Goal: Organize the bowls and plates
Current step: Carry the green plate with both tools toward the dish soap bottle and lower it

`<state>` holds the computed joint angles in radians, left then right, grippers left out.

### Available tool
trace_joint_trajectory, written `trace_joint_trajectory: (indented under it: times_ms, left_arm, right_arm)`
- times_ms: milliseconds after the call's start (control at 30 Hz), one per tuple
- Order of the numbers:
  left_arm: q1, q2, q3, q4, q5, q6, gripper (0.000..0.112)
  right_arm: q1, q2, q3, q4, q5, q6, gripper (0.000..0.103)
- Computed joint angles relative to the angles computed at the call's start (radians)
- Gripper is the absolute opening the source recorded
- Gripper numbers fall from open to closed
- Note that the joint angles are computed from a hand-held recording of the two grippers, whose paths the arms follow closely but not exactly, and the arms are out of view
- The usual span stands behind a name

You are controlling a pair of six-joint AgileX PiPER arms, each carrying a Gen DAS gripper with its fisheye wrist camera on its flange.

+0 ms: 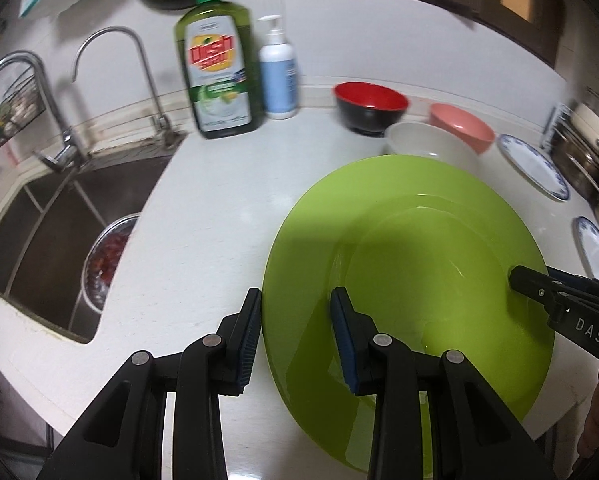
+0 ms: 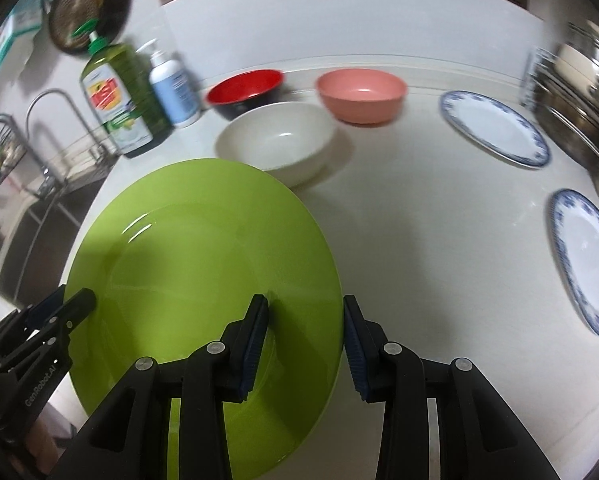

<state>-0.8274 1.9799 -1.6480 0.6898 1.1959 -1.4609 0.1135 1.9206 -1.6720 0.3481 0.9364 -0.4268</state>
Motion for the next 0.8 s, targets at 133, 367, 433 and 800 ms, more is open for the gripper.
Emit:
trace_joint_trajectory:
  times_ms: [133,367,433,800]
  left_arm:
    - [0.019,-0.013,0.049,0.0,-0.001,-0.028,0.035]
    - [0.074,-0.016,0.12,-0.014,-0.047,-0.05,0.035]
    - [0.089,-0.01,0.128,-0.019,-0.06,-0.045,0.035]
    - [0.129,0.011,0.136,-0.047,-0.088,-0.04,0.035]
  right_arm:
    - [0.04,0.038,-0.028,0.011,0.013,0.004,0.038]
    - [0.1,0.13,-0.101,0.007,0.031,0.017,0.038]
    - [0.109,0.155,-0.121,0.004,0.037,0.018,0.038]
    - [0.138,0.25,-0.224,-0.028,0.083,0.035,0.038]
